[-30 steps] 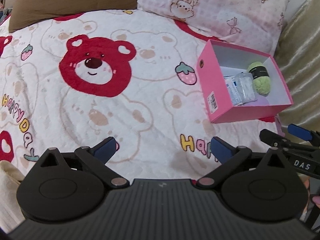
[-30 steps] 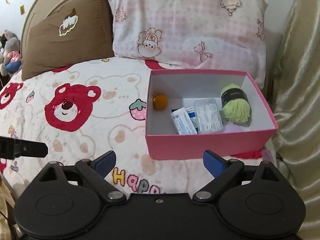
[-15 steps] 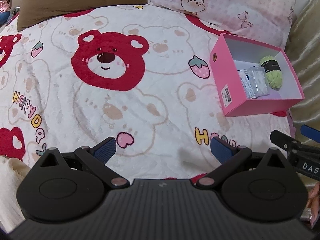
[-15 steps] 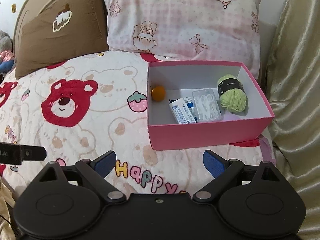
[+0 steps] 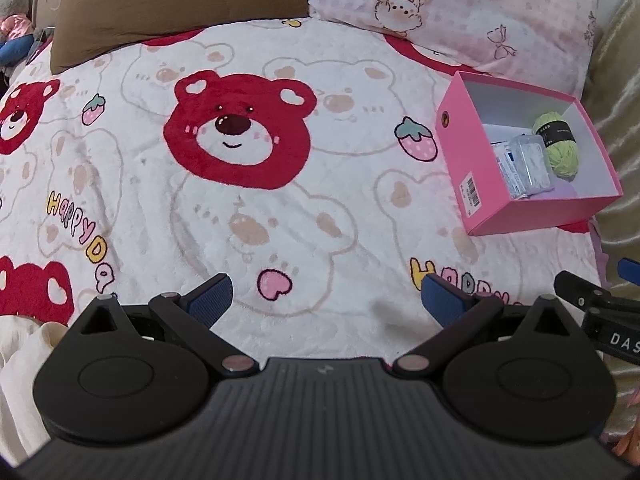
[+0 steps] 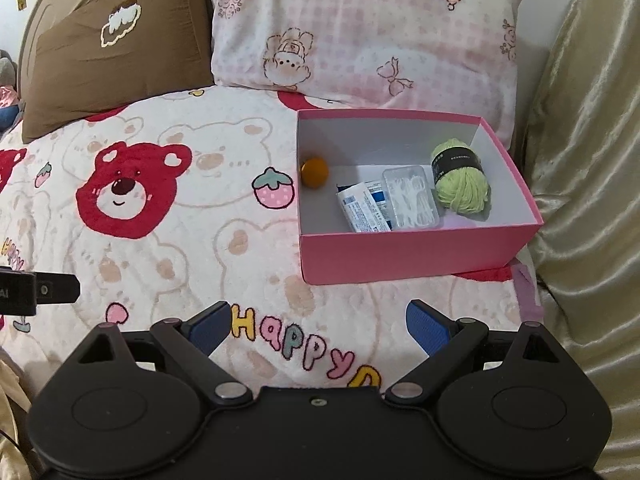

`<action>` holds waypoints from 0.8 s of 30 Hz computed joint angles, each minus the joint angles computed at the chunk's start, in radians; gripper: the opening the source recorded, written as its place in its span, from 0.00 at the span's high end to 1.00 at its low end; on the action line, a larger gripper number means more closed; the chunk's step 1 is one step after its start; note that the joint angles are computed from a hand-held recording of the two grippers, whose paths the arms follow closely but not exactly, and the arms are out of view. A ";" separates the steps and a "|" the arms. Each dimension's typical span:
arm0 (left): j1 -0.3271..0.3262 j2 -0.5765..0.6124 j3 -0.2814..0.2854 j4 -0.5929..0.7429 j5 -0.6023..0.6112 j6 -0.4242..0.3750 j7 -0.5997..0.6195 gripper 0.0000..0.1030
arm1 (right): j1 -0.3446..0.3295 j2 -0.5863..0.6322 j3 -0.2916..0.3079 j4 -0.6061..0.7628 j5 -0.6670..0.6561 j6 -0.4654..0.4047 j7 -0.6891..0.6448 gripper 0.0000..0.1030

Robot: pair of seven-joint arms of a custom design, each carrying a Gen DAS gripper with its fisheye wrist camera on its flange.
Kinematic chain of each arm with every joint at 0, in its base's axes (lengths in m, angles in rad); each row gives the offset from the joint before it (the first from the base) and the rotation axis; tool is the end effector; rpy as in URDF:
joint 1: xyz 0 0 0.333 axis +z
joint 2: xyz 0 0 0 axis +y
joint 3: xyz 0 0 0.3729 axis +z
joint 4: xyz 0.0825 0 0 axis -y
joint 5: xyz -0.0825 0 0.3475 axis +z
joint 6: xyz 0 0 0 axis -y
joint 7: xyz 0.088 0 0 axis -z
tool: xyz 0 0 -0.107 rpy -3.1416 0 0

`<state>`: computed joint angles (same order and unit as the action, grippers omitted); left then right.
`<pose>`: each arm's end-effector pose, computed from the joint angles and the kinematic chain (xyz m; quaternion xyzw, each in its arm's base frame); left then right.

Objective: Organize objects

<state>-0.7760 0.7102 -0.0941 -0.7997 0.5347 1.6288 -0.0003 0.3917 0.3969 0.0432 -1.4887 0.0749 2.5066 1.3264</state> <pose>0.5443 -0.5148 0.5818 -0.8856 0.3966 -0.1496 0.1898 0.6468 0.2927 0.5802 -0.8470 0.4336 -0.1653 0.2595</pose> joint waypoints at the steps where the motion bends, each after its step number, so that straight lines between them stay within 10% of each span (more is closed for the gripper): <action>1: -0.002 0.001 0.000 0.003 0.000 -0.004 0.000 0.01 | 0.004 -0.002 -0.005 -0.005 -0.007 0.003 0.007 0.07; 24: -0.002 -0.031 -0.020 -0.037 -0.020 -0.030 -0.017 0.01 | 0.016 -0.034 -0.020 -0.036 -0.093 -0.010 0.086 0.07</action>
<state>-0.7778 0.6792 -0.1143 -0.8365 0.5144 1.5984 -0.0174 0.4081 0.3632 0.0231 -1.5250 -0.0178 2.4969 1.4123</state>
